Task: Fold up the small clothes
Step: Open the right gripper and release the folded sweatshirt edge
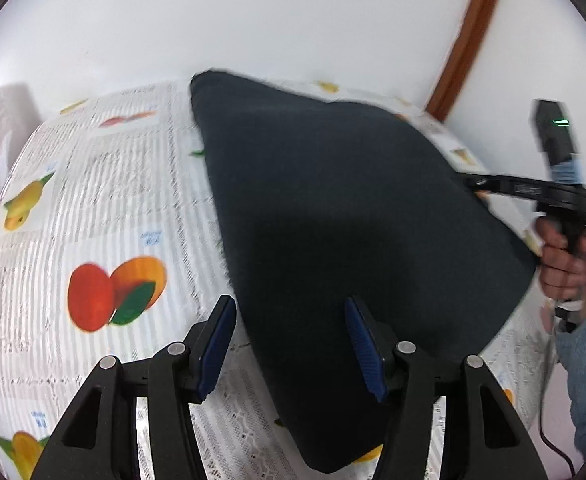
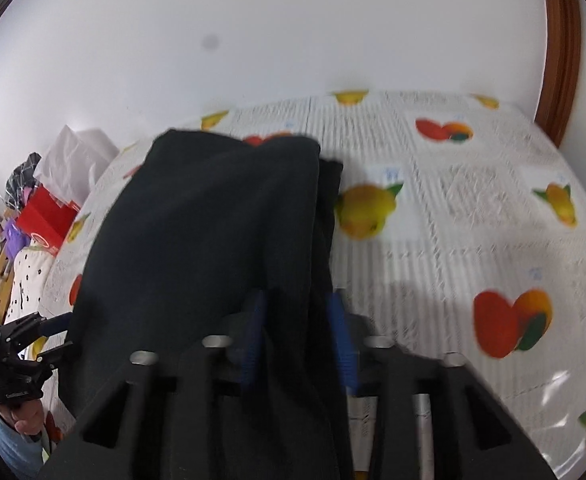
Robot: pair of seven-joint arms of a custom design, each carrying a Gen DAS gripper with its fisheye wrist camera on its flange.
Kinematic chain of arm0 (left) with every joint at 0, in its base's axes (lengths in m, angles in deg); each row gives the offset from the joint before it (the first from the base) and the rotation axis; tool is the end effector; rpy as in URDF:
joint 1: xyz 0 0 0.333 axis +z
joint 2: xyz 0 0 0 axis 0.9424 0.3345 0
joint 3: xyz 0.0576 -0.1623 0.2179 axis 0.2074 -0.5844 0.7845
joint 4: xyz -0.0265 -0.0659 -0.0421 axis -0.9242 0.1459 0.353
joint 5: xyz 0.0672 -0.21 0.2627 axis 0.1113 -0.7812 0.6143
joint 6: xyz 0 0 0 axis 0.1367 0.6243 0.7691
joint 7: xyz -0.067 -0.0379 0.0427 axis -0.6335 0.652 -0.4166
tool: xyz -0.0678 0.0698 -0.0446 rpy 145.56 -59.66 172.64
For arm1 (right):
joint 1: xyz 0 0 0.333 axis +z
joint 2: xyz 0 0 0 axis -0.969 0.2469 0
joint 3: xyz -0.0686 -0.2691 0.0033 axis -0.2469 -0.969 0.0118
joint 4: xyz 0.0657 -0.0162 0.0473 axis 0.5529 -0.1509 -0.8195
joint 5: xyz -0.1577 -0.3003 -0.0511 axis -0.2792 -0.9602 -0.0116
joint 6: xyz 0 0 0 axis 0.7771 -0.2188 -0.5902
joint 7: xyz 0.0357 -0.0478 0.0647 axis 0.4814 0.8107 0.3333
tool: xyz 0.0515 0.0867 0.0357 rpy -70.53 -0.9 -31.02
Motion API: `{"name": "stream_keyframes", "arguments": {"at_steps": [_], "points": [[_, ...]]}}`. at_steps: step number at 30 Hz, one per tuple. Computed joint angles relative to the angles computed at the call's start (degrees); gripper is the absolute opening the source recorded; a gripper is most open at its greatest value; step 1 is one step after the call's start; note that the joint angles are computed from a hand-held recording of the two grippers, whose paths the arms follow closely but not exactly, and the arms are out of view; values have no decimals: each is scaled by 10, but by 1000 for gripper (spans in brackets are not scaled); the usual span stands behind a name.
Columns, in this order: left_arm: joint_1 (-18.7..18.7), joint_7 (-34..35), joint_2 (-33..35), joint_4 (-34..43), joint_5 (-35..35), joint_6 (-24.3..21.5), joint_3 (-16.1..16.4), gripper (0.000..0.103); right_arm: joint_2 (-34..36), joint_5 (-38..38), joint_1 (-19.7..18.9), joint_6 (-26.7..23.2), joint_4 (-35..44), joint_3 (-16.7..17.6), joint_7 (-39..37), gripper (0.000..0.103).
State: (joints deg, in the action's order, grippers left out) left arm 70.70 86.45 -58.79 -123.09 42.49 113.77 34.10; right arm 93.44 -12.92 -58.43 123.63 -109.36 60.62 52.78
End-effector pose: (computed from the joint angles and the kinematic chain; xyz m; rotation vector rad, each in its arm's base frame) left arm 0.4392 0.0058 0.4810 -1.7471 2.1658 -0.8690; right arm 0.5326 0.2211 0.5264 -1.8741 1.6967 -0.2708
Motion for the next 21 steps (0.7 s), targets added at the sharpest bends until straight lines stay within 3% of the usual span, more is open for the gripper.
{"name": "stream_keyframes", "arguments": {"at_steps": [2, 3, 4, 7, 9, 10, 14, 17, 19, 21], "points": [[3, -15, 1, 4, 0, -10, 0, 56, -51, -24, 3, 116, -78, -1, -13, 5], [6, -23, 0, 4, 4, -11, -2, 56, -67, -26, 5, 155, -106, -2, -24, 5], [7, -26, -4, 1, 7, -10, -3, 56, -68, -47, 4, 163, -114, -2, 0, 5], [10, -42, -13, -10, 24, 3, -12, 56, -52, -168, 2, 87, -85, 1, 116, 3], [13, -56, -23, -17, 38, 6, -15, 56, -52, -314, 3, 12, -63, 6, 243, 2], [12, -59, -30, -22, 42, 6, -14, 56, -60, -330, 5, -4, -66, 6, 259, 3], [9, -66, -62, -49, 53, 15, -12, 55, -138, -283, 5, 27, -144, 1, 255, 3], [2, -58, -93, -71, 51, 9, -1, 54, -196, -269, 7, 33, -196, 5, 254, 11], [-6, -38, -120, -88, 44, -2, 13, 54, -231, -246, 14, 39, -230, 1, 239, 34], [-14, -10, -139, -101, 37, -21, 28, 54, -269, -237, 17, 42, -273, 4, 232, 43]]}}
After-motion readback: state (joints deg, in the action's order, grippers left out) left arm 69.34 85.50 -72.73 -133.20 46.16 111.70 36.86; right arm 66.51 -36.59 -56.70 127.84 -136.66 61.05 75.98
